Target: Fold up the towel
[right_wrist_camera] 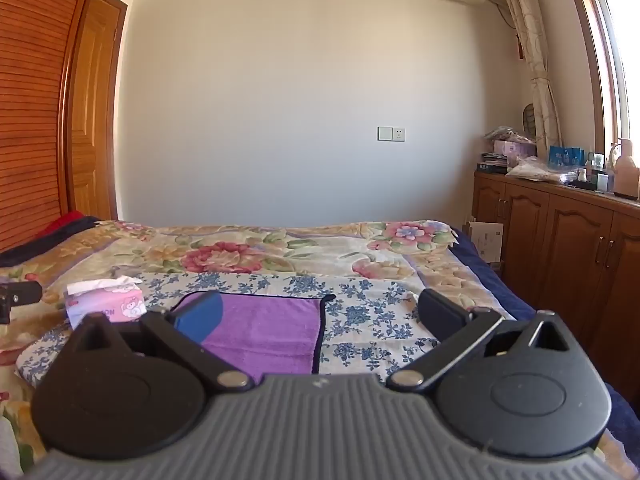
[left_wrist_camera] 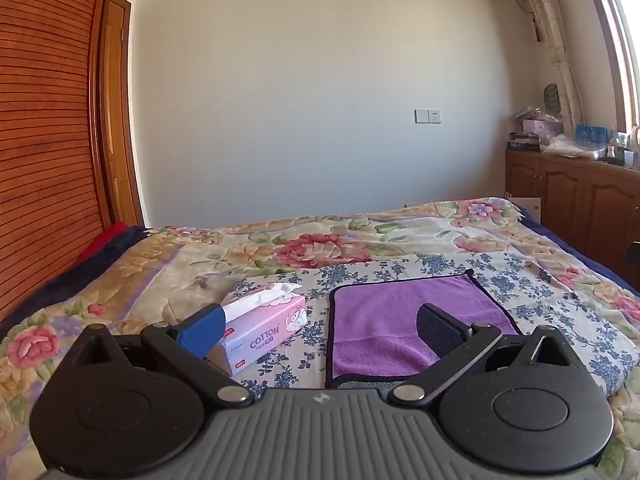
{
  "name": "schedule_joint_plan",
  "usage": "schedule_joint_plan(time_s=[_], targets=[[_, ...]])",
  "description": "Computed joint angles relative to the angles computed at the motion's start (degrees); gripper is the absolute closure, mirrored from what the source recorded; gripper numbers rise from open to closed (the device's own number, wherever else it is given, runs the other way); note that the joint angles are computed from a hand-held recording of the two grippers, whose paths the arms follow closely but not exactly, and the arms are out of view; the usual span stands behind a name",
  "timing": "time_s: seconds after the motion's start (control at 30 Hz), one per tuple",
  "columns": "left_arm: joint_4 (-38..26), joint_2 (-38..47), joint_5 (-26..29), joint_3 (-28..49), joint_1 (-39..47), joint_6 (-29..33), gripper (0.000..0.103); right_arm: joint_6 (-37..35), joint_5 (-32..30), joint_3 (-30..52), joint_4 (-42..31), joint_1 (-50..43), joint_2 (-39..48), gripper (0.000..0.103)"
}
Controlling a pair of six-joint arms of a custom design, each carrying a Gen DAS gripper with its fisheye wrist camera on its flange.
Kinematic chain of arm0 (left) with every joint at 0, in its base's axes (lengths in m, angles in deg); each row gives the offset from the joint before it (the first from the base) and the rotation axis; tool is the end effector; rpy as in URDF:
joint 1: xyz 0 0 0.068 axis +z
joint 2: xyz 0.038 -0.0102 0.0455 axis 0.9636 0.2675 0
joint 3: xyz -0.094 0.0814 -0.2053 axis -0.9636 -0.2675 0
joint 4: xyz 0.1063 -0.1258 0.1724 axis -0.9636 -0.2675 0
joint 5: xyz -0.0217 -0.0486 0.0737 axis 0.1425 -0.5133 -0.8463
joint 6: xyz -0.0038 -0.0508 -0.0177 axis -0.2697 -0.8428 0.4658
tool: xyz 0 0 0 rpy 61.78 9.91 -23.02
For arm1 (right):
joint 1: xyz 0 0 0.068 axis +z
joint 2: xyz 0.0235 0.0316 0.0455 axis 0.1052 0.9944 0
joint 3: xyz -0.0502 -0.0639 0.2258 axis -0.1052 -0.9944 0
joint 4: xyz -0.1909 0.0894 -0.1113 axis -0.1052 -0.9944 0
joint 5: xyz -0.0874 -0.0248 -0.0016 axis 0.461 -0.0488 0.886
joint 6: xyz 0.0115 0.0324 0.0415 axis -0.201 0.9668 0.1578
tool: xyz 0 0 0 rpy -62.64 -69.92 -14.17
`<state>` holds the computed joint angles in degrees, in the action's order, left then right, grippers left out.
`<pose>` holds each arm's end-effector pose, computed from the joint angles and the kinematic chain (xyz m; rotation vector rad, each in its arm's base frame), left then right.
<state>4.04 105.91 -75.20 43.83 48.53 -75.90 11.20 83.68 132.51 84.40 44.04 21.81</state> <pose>0.1570 -0.0479 0.1749 -0.2968 1.8682 0.3396 0.2765 0.2054 0.1686 -0.3742 1.7536 0.3023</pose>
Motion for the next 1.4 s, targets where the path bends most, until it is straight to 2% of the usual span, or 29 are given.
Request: schedule_joint_plan(time_s=[0.23,0.27,0.37,0.47,1.4], targets=[[-0.67,-0.26,-0.99,0.29,-1.09,-0.33,0.0,0.18,0.04,0.03,-0.04,0.05,0.01,0.0],[-0.16,-0.81,1.4,0.12,1.56,1.0,0.0,0.16,0.03,0.05,-0.04,0.03,0.03,0.0],[0.0,-0.96,2.1,0.19,2.31,1.43,0.0,0.11,0.03,0.16,-0.12,0.02,0.03,0.0],[0.37,-0.01,0.89,0.21,1.13,0.63,0.0,0.09,-0.02,0.46,-0.34,-0.02,0.14,0.0],[-0.73,-1.57,1.7,0.0,2.26,0.88,0.0,-0.02,0.6,0.42,-0.52,0.58,0.2,0.0]])
